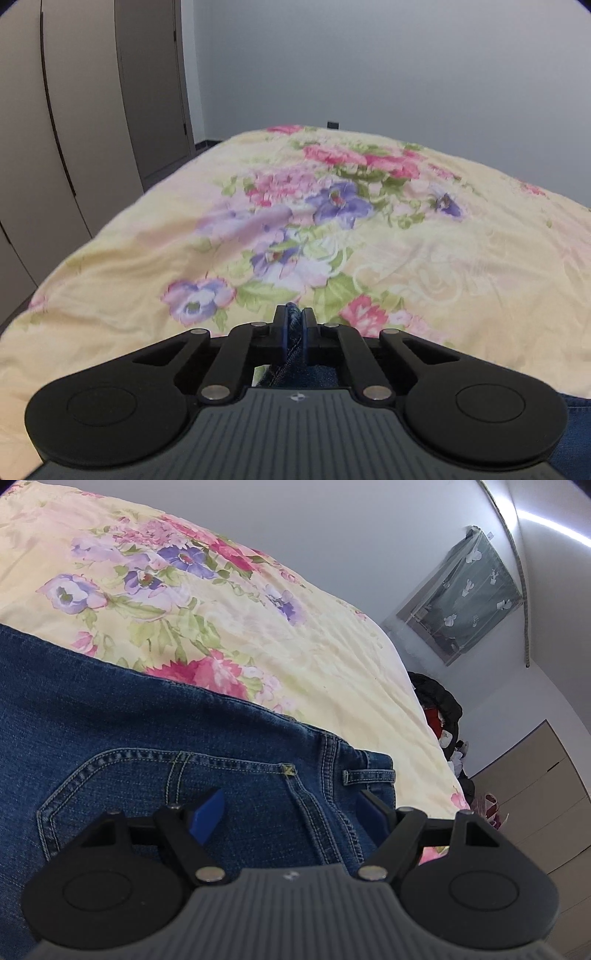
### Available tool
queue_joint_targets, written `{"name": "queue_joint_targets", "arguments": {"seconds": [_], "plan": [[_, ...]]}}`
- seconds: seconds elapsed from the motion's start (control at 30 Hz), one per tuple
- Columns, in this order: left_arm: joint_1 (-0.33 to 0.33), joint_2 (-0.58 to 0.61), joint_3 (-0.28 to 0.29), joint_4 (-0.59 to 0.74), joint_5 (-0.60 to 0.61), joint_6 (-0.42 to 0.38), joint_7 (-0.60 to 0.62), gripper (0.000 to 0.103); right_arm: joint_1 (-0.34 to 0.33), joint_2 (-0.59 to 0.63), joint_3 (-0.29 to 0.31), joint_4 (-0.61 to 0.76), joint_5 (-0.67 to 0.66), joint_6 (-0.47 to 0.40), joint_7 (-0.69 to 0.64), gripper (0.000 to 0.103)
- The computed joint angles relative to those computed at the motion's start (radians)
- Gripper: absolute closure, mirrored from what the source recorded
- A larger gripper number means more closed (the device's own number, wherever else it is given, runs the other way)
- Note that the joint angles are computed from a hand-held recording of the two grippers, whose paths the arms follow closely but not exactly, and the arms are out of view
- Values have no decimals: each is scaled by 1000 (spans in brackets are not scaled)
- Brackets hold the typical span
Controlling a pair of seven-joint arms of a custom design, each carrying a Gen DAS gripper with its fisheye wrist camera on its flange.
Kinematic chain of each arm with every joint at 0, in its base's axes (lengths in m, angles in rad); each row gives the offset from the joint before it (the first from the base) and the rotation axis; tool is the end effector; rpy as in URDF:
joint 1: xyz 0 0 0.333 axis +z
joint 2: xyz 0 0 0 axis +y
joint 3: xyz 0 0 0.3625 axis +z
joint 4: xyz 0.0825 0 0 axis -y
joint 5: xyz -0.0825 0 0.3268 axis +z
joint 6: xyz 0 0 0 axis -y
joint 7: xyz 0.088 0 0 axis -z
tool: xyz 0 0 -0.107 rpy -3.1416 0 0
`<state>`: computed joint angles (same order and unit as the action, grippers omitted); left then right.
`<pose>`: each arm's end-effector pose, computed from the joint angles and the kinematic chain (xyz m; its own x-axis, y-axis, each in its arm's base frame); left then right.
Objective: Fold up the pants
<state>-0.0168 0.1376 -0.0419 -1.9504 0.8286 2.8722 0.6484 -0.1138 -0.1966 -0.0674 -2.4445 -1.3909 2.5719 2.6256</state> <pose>0.5818 -0.0742 0.5617 0.1639 -0.9859 -0.0347 -0.6302 -0.0776 -0.7725 0.4213 -0.0622 0.4803 -0.2871 -0.7775 0.5595 -0.8216 -0.1004 -0.5611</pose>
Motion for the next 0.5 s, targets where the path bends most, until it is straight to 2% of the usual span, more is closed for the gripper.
{"name": "queue_joint_targets", "arguments": {"seconds": [0.13, 0.3, 0.4, 0.5], "plan": [[-25, 32, 17, 65, 103, -42, -57, 97, 3, -11, 5, -8, 1, -18, 16, 30], [-54, 96, 46, 91, 226, -54, -161, 97, 1, -31, 4, -23, 25, -21, 4, 30], [-52, 117, 43, 87, 225, -65, -169, 95, -2, -46, 6, -34, 46, -19, -6, 30], [-19, 106, 17, 67, 104, -81, -82, 80, -6, -59, 9, -45, 73, -11, -22, 29]]}}
